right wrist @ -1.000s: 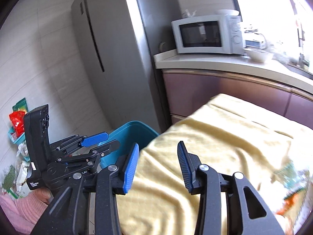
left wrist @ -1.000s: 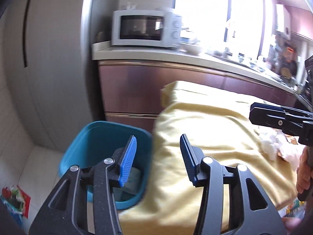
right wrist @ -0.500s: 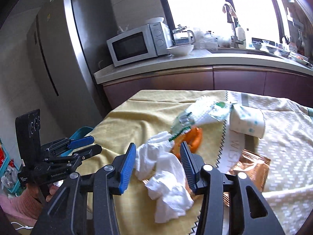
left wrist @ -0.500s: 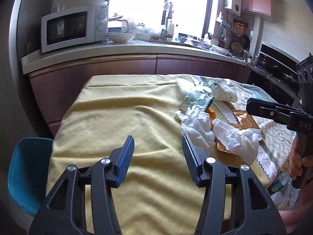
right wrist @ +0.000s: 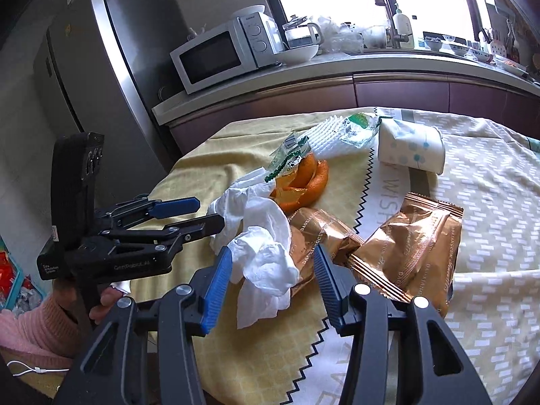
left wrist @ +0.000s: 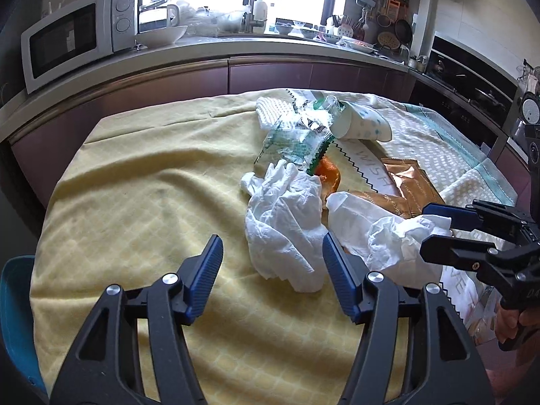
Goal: Collect trash
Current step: 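Grasp a crumpled tissue with the left gripper while the right gripper grasps another tissue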
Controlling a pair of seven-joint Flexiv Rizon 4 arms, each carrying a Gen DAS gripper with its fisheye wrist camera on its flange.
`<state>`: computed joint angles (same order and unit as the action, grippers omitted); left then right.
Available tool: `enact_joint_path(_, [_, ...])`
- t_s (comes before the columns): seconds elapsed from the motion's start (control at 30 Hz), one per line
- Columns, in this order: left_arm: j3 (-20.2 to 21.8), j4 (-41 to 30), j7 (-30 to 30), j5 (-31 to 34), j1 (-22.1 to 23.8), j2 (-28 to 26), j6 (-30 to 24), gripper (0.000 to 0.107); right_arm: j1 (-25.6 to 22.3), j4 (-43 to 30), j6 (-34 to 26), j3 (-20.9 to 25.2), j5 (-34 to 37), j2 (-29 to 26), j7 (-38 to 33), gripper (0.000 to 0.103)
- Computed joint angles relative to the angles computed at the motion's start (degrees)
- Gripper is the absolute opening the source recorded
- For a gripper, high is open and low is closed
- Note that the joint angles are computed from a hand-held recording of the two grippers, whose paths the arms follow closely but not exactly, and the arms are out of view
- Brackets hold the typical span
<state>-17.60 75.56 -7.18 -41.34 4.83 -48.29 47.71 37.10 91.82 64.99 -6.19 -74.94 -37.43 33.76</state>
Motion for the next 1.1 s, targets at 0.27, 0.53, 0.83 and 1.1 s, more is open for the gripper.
enact_joint_path(0.27, [2.26, -4.32, -5.7, 3.51, -1.38, -2.14, -5.25, 0.027, -0.15, 0.04, 1.35, -0.13, 0.74, -0.43, 0.16, 0.039])
enact_joint_path(0.53, [1.12, -3.57, -5.64, 2.26, 0.13, -1.66, -6.14, 0.01, 0.13, 0.13, 1.65, -0.52, -0.12, -0.07, 0.32, 0.011])
enact_joint_path(0.83, [-0.03, 0.05, -1.56, -2.73, 2.61, 1.16, -3.44, 0.01, 0.26, -0.82, 0.3, -0.3, -3.19, 0.81, 0.59, 0.006])
enact_joint_path(1.1, [-0.21, 2.1, 2.32, -7.23, 4.92, 3.14, -1.72, 0.01, -0.29, -4.28, 1.47, -0.22, -6.16, -0.46, 0.51, 0.006])
